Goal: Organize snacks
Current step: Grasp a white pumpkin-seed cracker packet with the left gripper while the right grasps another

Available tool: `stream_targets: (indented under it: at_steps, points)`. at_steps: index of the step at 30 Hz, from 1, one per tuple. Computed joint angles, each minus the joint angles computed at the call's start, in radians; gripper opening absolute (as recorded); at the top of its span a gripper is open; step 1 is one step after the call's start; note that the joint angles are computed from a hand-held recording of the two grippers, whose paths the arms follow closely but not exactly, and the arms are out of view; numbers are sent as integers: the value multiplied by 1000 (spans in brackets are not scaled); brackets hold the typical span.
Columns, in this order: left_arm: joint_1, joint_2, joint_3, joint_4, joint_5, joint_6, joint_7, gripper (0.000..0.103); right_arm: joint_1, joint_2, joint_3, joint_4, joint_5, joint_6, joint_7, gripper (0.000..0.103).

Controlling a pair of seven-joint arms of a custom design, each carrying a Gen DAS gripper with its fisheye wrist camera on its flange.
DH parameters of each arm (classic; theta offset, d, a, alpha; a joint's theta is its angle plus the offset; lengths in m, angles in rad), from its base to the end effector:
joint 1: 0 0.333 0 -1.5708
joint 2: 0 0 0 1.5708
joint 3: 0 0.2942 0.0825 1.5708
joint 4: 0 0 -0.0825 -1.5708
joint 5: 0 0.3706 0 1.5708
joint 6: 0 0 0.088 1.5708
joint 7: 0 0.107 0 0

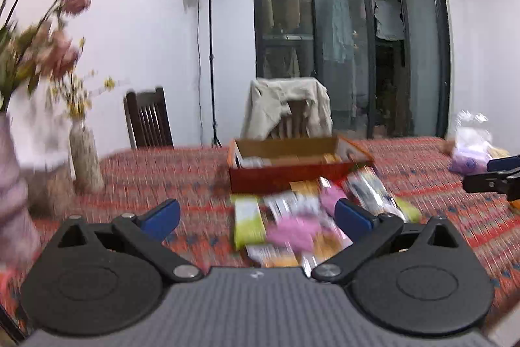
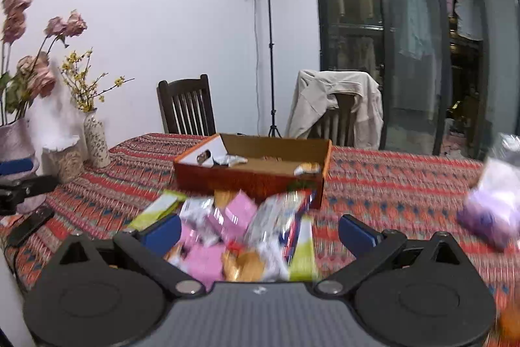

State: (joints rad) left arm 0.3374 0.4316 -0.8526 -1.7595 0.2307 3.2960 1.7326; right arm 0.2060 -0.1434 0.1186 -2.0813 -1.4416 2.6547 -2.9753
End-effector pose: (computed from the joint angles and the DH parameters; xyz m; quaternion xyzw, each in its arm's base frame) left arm 0.6075 -0.2594 0.5349 -0.3573 0.7223 -0.5194 0.2844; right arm 0.5053 0.2019 0.5335 -0.4939 0.6628 -0.4217 0.3728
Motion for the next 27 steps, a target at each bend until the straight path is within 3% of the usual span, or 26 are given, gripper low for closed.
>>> stream_targets:
  at_steps: [2,3,4,6,7,9,12,15,25,27]
  points:
    - [119,-12,-112,-83,10,-15,-4,103,21,-31,35,-68,-43,-63,94,103]
    - [145,-28,-130,-121,4,-21,-12,103,32,-41,50,-98,-60,-88,146,103]
    - [142,-44,-117,-146,-2,-17,-17,103,44,-49,61,-125,-74,-105,196,103]
    - [64,-97,-16,-183,-22,-18,-37,103,67,-50,75,-171,-118,-108,349,103]
    - [49,-112,5,-197,-29,-20,-40,103,77,-46,76,-187,-148,-99,430,103]
    - [58,-116,1,-210,-36,-28,-28,103,96,-27,72,-201,-180,-91,529,103]
    - [96,-109,-43,-216,-45,-35,1,103,126,4,71,-197,-169,-127,531,103]
    - [72,-93,-29,-196,-56,-35,21,103,142,9,60,-193,-173,-126,521,103]
    - [-115,16,87,-30,-124,-150,132,102,140,36,31,-167,-149,-112,499,103]
    - [-152,54,101,10,-127,-145,172,95,136,43,27,-162,-151,-113,500,103]
